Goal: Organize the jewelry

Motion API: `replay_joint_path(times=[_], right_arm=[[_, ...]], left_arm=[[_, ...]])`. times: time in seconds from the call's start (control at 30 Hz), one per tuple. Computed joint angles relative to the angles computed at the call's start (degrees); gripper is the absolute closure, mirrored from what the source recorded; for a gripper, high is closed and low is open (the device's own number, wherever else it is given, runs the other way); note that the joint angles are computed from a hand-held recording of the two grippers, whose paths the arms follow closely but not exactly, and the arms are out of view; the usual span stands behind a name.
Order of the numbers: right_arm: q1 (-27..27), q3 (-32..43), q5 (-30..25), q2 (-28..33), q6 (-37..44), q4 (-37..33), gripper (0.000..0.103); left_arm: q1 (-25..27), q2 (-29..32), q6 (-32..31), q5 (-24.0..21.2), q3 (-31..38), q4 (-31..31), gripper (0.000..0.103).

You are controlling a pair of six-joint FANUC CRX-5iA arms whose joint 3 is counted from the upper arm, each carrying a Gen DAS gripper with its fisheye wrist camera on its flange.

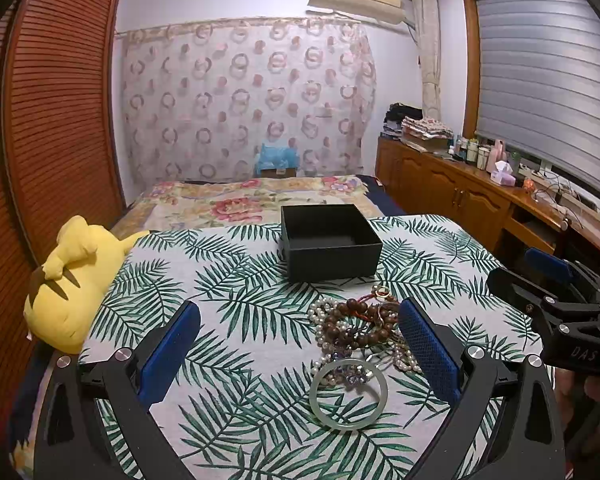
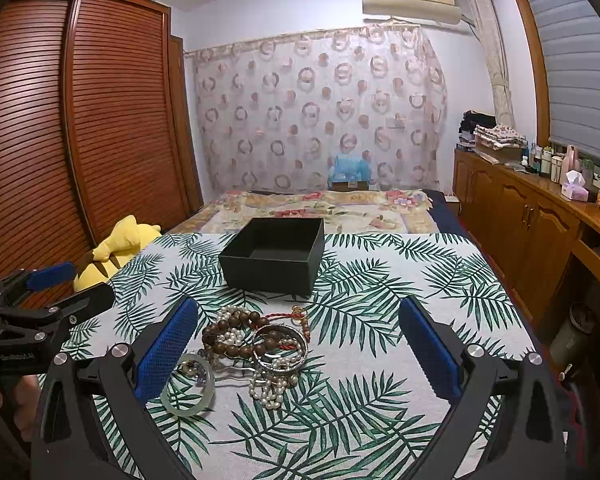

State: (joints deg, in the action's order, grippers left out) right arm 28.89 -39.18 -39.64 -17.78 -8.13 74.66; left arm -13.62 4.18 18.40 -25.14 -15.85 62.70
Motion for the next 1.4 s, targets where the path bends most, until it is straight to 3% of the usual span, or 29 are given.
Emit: replay_joint_path(times=[0.23,0.77,1.27,1.4], right_arm=[[1.08,1.43,-1.07,0.71,1.10,-1.51,0.002],[-0.13,0.20,2.75,1.24,7.31,-7.41,0.003],[-0.79,1.16,5.59,2.79,16.11,-16.65,0.017],[-0.90,2.08,5.70,3.25,19.87,-20.09,0.024]], left_arm=[[0.48,0.48,3.06,-1.70,1.26,-3.73,0.007],[2.57,6.91,8.87,-12.25,7.23,-16.79,0.007],[1.51,11.36,10.23,-19.05,11.46,-23.15,0.008],[1.14,12.40,10.73,-19.83,12.80,-24.31,0.016]])
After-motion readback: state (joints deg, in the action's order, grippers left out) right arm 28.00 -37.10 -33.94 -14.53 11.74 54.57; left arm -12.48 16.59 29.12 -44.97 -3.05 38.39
